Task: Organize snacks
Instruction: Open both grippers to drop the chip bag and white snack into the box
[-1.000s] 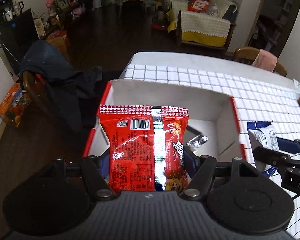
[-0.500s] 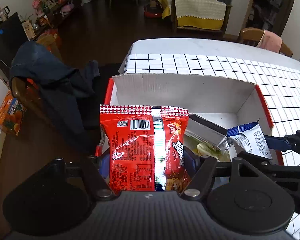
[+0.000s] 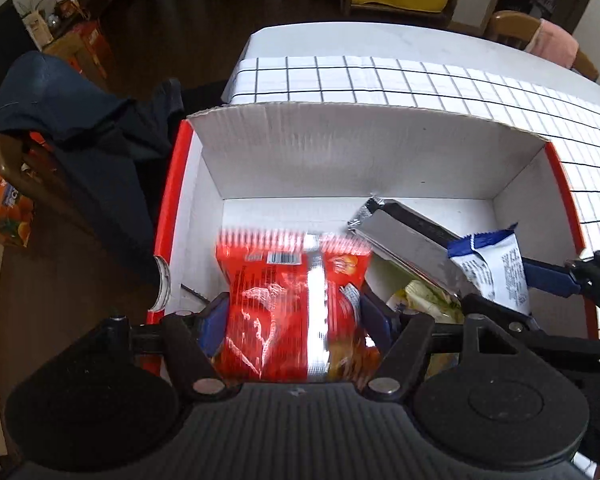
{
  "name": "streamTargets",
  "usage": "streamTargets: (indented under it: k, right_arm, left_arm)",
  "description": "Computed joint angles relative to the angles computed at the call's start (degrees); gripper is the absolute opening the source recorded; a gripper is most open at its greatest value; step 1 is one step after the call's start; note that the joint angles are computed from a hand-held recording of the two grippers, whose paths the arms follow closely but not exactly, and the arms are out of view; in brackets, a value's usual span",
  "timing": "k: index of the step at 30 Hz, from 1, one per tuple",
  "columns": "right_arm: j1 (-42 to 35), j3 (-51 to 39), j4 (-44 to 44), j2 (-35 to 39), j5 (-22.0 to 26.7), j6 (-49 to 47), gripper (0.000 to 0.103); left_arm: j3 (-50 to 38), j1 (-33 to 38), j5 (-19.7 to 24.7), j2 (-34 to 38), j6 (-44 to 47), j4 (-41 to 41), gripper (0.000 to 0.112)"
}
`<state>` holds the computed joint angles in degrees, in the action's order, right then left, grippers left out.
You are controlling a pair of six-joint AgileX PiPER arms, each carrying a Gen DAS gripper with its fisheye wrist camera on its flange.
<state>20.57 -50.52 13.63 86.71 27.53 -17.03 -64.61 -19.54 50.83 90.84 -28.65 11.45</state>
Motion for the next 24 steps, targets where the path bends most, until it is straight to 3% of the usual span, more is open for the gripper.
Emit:
streamTargets:
  k: [6,12,14,18,22,24]
  right_arm:
    - [-0.57,0.24,1.30,-0.48,0.36,-1.49,0.048]
    - [-1.95,0.95,4.88,-2.09,1.08,-4.40,0.059]
    - [-2.38,1.51,6.30,-3.40,1.29,-5.54,0.065]
    - [-3.72,2.25,9.54,-6.31,3.16,-8.78,0.066]
    - [-5.30,3.31,12.63,-9.83,4.30,-10.84,0.080]
    - [-6.29,3.78,14.21,-11.70,5.12,-11.73,0.082]
  left_arm:
    - [0.99,-0.45,-0.54,-0.68,-0.93,0.62,0.070]
    - [2.36,-1.47,-1.17,-2.80,-3.24,2.91,0.075]
    - [3.41,-2.19,-1.57,-4.45,-5.26,4.48,0.077]
    - [5.56,-4.42,-1.42,-7.98,-11.05,8.84,0.081]
    - [7.34,-5.25,-1.46,-11.92,-13.76,9.64,0.082]
    - [8.11,-6.06,-1.15,-14.04,-15.12,10.23,0.082]
